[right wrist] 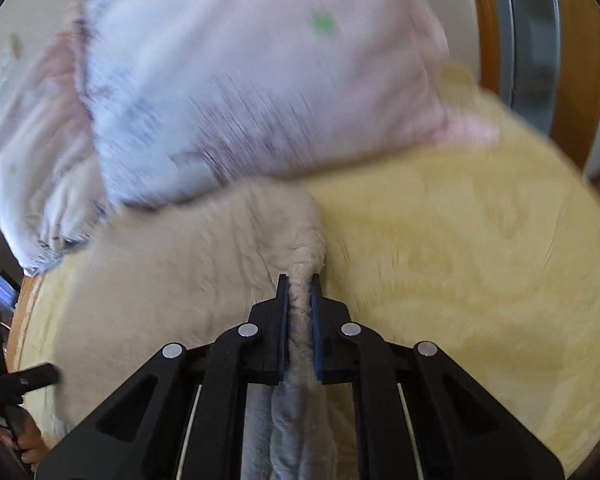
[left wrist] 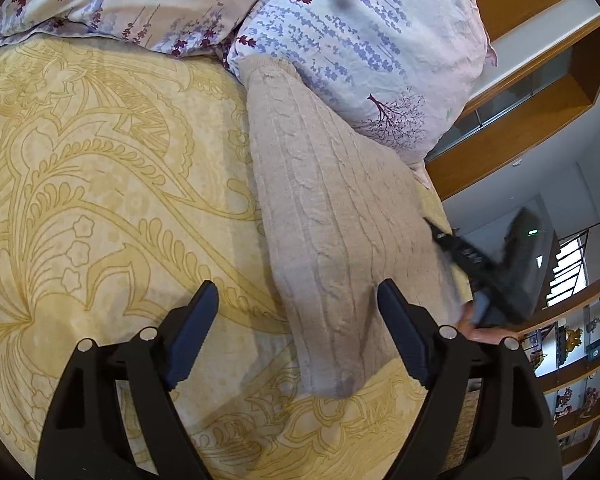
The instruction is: Fold small clothes
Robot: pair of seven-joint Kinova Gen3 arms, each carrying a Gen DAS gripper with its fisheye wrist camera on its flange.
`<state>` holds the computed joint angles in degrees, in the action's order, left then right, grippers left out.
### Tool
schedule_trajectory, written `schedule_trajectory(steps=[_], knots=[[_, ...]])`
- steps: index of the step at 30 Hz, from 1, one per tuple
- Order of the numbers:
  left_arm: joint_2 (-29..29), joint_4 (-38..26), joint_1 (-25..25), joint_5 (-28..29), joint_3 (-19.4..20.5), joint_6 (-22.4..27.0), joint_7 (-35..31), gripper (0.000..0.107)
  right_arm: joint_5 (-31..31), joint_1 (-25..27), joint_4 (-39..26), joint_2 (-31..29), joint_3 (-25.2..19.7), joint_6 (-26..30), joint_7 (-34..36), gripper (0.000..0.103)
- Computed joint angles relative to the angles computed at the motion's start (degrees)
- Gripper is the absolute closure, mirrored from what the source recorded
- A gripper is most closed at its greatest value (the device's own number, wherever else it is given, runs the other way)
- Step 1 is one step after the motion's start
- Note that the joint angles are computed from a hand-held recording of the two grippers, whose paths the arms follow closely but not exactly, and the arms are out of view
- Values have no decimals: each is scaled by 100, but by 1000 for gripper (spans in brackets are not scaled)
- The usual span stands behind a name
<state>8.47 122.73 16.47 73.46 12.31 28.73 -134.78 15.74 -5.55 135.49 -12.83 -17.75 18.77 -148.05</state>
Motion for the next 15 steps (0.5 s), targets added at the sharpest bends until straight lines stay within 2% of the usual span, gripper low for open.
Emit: schedule_trajectory(steps=[3, 5, 7, 9, 11, 15], knots=[[-2, 27, -14, 151, 0, 2, -160, 26, -623, -449, 86, -41, 680, -121, 552, 93], [-34, 32, 24, 138, -2, -75, -153, 26, -911, -509, 67, -134, 829, -12, 862, 89], [-73, 33, 58, 160, 5, -162, -174, 26, -1237, -623, 87, -343, 1019, -3, 1066, 80], [-92, -29, 119, -37, 6, -262, -1, 23, -1469, -894, 129, -617, 1432, 99, 1227, 48], [-70, -169, 182, -397, 26, -347, 320, 22, -1930, -1236, 272, -860, 1963, -30, 1669, 34], [55, -509, 226, -1169, 101, -392, 985, 17, -2862, -2042, 443, -1035, 3025, -198, 2307, 28]])
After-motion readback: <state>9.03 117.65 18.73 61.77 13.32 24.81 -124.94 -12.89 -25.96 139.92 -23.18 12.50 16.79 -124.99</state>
